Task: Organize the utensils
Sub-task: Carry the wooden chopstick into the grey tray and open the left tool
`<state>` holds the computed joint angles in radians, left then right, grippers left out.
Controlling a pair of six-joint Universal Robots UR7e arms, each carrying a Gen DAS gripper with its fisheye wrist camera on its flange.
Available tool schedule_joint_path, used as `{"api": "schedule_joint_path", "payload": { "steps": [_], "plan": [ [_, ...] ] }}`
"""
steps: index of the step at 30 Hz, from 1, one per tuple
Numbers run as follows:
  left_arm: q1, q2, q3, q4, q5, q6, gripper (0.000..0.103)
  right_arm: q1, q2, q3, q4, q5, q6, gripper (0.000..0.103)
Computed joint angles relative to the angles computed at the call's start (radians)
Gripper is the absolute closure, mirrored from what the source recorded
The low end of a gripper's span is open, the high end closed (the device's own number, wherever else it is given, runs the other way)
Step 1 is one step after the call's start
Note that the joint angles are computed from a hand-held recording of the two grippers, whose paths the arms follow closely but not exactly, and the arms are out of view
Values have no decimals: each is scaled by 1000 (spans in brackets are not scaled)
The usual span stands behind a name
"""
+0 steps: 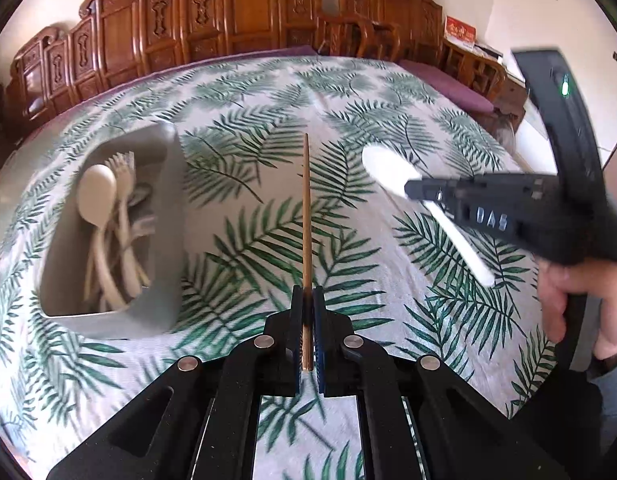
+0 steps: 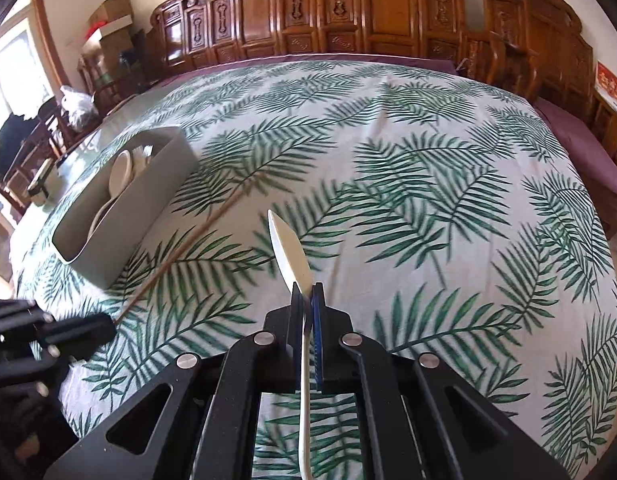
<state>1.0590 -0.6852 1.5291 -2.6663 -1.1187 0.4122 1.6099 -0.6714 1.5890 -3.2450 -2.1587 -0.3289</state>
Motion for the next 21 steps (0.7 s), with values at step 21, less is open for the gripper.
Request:
{"api": "schedule_joint_path", "payload": {
  "steps": [21],
  "plan": [
    [54, -48, -118, 23, 16, 28, 99, 44, 30, -29, 8, 47, -19, 98]
  ]
}}
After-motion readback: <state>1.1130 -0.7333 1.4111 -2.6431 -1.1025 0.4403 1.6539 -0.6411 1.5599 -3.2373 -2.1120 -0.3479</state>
